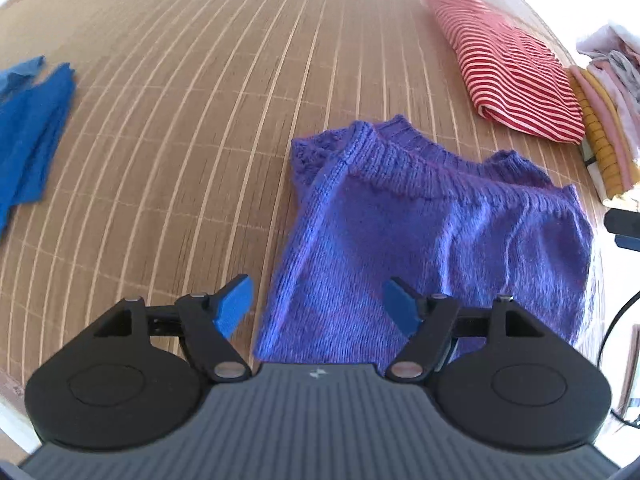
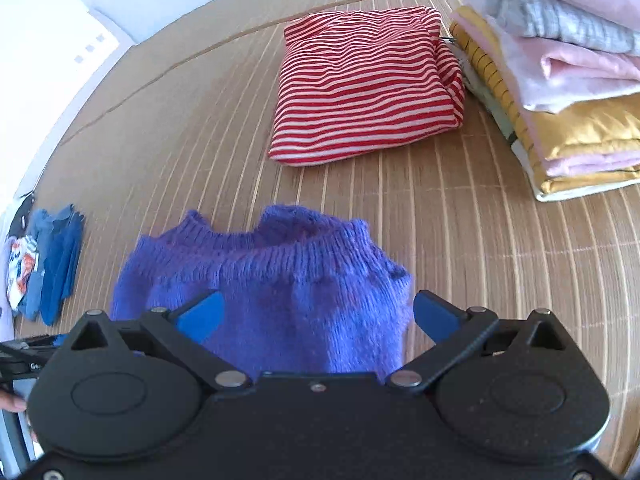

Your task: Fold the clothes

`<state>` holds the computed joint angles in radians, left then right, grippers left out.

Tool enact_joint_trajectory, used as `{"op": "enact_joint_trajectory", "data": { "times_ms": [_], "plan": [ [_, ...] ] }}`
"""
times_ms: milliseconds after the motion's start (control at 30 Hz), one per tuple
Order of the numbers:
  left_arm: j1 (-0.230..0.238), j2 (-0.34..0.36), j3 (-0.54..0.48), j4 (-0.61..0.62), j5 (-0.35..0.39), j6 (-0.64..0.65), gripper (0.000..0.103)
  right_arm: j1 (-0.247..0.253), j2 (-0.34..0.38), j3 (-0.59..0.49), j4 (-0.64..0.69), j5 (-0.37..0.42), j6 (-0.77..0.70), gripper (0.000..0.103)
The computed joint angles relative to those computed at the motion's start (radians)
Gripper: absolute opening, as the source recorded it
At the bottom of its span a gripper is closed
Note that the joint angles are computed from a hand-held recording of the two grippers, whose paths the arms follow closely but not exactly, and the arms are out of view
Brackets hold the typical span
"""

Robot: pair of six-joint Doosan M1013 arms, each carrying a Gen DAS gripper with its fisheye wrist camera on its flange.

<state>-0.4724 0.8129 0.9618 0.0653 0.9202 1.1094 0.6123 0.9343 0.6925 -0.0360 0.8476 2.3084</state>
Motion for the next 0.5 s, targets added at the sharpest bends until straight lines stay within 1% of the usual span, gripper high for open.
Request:
{"op": "enact_joint_trajectory", "data": {
  "times_ms": [67, 100, 167, 200, 233, 333, 400, 500],
  "plan": [
    [0.004, 0.013, -0.019, -0.021, 0.001, 0.052, 0.078, 0.002, 0.040, -0.077, -0.023, 0.067, 0.010, 0.101],
    [0.003, 0.018, -0.024, -0.019, 0.003, 0.072, 0.078, 0.003, 0.049, -0.094, -0.034, 0.076, 0.023, 0.101],
    [0.001, 0.028, -0.031, -0.006, 0.007, 0.102, 0.082, 0.008, 0.055, -0.101, -0.058, 0.060, 0.058, 0.100],
    [0.000, 0.033, -0.034, 0.006, 0.011, 0.110, 0.082, 0.010, 0.058, -0.104, -0.071, 0.052, 0.076, 0.100],
    [-0.001, 0.040, -0.040, 0.015, 0.020, 0.120, 0.082, 0.014, 0.067, -0.120, -0.085, 0.063, 0.088, 0.100],
    [0.002, 0.058, -0.061, 0.009, 0.056, 0.165, 0.082, 0.026, 0.112, -0.204, -0.112, 0.153, 0.076, 0.101],
    [0.005, 0.060, -0.061, -0.002, 0.051, 0.165, 0.082, 0.030, 0.116, -0.208, -0.128, 0.164, 0.087, 0.101],
    [0.008, 0.065, -0.070, -0.019, 0.056, 0.165, 0.082, 0.033, 0.098, -0.168, -0.152, 0.161, 0.161, 0.101]
  ]
}}
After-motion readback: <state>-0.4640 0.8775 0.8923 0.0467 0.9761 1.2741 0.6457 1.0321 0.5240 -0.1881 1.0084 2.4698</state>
